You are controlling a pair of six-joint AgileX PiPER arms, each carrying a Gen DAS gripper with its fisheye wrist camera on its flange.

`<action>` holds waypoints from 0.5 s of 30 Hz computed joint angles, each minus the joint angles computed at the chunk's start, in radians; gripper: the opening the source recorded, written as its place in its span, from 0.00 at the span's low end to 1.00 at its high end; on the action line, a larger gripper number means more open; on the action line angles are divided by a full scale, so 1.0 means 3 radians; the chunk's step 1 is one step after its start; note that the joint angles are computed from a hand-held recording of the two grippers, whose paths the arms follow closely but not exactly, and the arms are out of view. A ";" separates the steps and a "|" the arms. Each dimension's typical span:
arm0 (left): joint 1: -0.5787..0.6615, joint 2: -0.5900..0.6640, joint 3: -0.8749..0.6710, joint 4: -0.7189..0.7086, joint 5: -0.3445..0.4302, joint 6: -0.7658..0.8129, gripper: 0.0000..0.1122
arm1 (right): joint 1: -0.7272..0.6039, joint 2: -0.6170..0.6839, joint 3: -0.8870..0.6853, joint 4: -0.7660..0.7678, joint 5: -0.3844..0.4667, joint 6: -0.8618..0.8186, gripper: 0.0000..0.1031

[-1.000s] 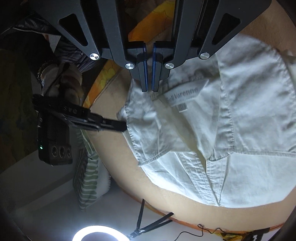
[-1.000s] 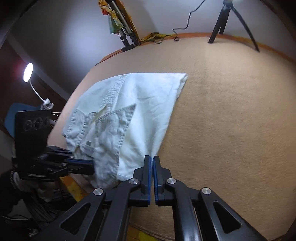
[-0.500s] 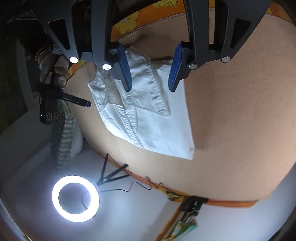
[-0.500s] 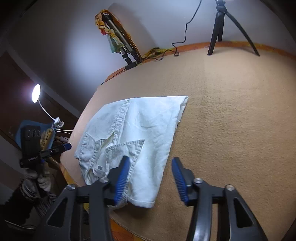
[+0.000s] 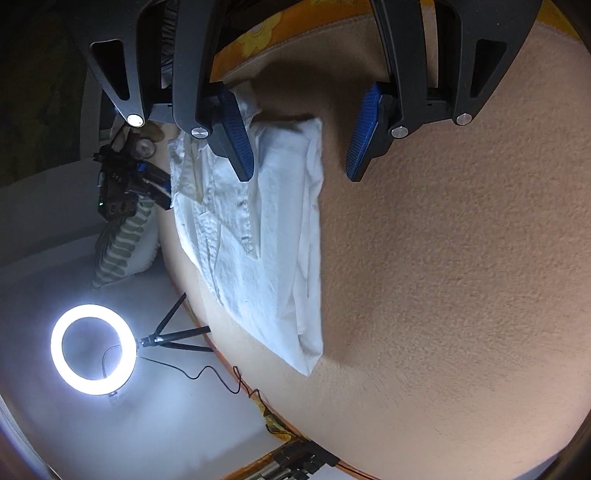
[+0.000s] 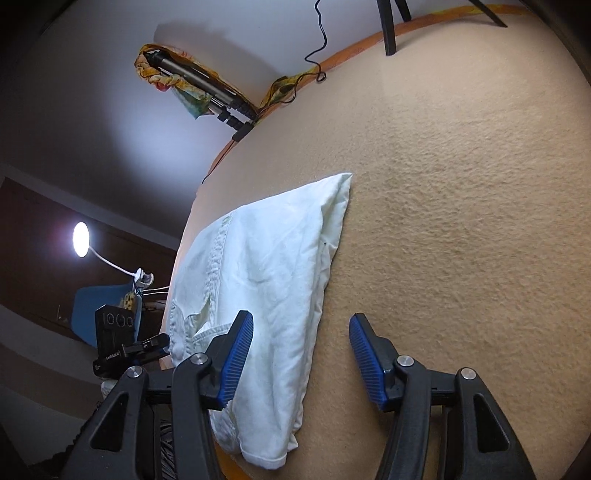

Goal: Fold small clothes

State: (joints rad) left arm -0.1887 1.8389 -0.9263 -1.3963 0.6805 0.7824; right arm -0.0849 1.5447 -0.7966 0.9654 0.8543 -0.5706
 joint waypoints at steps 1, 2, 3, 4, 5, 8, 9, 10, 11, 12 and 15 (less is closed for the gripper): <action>-0.0004 0.0019 -0.0014 -0.0045 0.0008 0.0022 0.45 | -0.0013 0.0024 0.0018 0.0095 0.0002 -0.0072 0.55; 0.0002 0.0041 -0.0029 -0.0080 0.0034 0.0055 0.45 | -0.0034 0.0055 0.0025 0.0176 0.0017 -0.0138 0.55; -0.0005 0.0068 -0.0043 -0.0142 0.0046 0.0107 0.45 | -0.0055 0.0087 0.0033 0.0248 0.0039 -0.0203 0.55; -0.0004 0.0095 -0.0055 -0.0199 0.0066 0.0162 0.45 | -0.0066 0.0114 0.0039 0.0306 0.0045 -0.0257 0.52; -0.0014 0.0105 -0.0053 -0.0251 0.0075 0.0220 0.44 | -0.0077 0.0143 0.0055 0.0380 0.0056 -0.0327 0.50; -0.0067 0.0117 -0.0090 -0.0273 0.0053 0.0305 0.43 | -0.0099 0.0277 0.0076 0.0607 0.0138 -0.0542 0.41; -0.0075 0.0134 -0.0107 -0.0290 0.0057 0.0323 0.41 | -0.0084 0.0302 0.0074 0.0634 0.0126 -0.0562 0.39; -0.0068 0.0153 -0.0123 -0.0291 0.0071 0.0308 0.37 | -0.0068 0.0329 0.0061 0.0650 0.0120 -0.0574 0.36; -0.0058 0.0184 -0.0139 -0.0321 0.0087 0.0303 0.35 | -0.0062 0.0340 0.0052 0.0662 0.0120 -0.0587 0.35; -0.0050 0.0206 -0.0147 -0.0355 0.0102 0.0312 0.31 | -0.0073 0.0376 0.0040 0.0708 0.0161 -0.0629 0.35; -0.0071 0.0204 -0.0172 -0.0270 0.0056 0.0290 0.27 | -0.0058 0.0410 0.0054 0.0808 0.0180 -0.0667 0.34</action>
